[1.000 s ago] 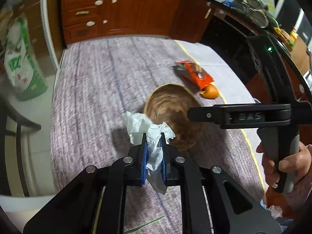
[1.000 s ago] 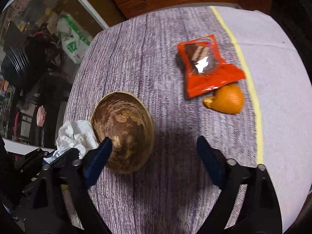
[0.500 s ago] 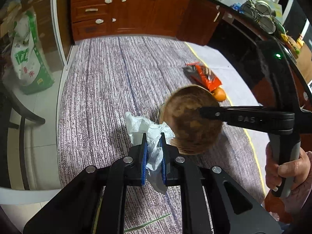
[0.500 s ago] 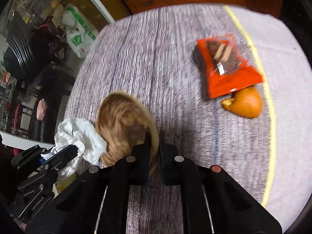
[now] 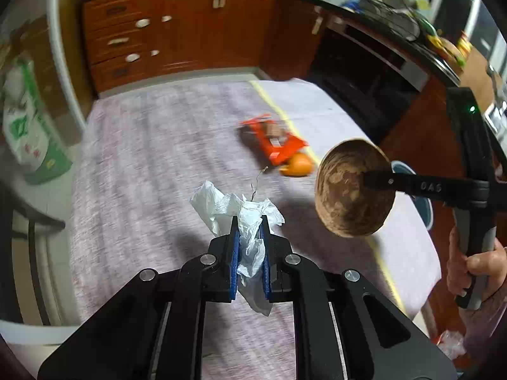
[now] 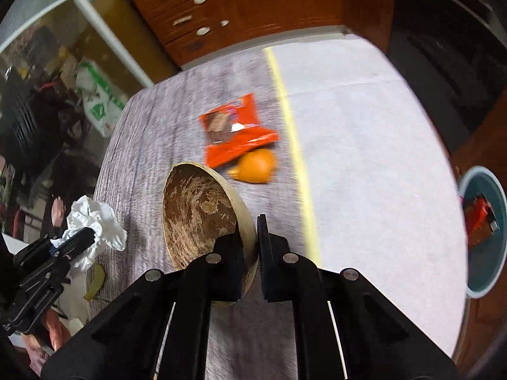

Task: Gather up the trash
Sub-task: 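Carry the tissue and basket over the teal bin with both grippers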

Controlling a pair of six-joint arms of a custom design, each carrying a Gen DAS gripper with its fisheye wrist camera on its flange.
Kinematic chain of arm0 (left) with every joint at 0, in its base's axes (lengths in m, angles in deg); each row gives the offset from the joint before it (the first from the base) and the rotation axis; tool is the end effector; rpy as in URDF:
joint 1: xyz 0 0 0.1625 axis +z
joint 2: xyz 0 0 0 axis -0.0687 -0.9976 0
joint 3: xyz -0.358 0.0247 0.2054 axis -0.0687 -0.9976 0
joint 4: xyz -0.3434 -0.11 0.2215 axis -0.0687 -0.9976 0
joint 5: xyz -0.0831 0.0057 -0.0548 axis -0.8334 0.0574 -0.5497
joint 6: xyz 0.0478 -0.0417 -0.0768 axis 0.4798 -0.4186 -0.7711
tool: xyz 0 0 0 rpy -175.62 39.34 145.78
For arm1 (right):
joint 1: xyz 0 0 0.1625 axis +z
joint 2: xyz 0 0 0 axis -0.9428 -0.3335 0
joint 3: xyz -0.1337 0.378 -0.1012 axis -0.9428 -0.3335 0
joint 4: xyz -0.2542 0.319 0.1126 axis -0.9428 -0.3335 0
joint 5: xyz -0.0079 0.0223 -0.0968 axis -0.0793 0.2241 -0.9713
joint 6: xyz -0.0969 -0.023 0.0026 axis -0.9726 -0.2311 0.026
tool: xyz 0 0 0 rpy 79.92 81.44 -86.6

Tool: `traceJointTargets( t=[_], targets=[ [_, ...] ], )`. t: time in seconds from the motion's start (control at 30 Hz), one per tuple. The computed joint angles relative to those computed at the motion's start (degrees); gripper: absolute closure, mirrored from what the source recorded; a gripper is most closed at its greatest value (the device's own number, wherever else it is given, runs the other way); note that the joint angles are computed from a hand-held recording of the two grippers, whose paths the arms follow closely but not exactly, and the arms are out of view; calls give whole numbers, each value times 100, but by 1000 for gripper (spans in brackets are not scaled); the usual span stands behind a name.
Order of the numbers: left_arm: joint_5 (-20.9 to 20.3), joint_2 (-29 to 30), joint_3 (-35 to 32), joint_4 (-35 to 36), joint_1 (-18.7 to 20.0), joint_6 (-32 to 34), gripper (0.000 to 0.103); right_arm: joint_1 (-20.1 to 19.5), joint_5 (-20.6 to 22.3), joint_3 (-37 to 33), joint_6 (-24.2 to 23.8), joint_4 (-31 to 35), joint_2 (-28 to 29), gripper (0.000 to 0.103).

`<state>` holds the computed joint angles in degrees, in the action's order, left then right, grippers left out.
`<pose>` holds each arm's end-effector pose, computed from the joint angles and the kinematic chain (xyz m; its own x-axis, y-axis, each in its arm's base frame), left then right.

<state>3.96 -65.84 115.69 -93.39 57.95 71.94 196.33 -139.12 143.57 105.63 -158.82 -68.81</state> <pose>-0.1256 -0.4757 0.3907 -0.6948 0.5542 -0.4585 0.6671 0.7348 -0.1226 0.3796 -0.4141 0.0985 -0.8679 0.2115 0.4494 -0.0614 0.8522 -0.5197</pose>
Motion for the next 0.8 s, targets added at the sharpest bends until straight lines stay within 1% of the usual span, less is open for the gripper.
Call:
traceJointTargets(
  t=[0.2, 0.3, 0.43, 0.67, 0.8],
  targets=[
    [-72, 249, 203, 24, -462, -171, 91, 43, -398, 896, 366, -150, -1028, 95],
    [-105, 424, 292, -14, -705, -227, 91, 25, -628, 1361, 583, -168, -1620, 95],
    [-194, 717, 410, -130, -1088, -241, 91, -44, -872, 2044, 902, -121, -2559, 95],
    [-442, 1476, 497, -407, -1611, -273, 91, -278, -1123, 2915, 1144, 56, -3988, 95],
    [-618, 1945, 528, -606, -1909, -235, 91, -465, -1172, 3283, 1211, 134, -4648, 95]
  ],
)
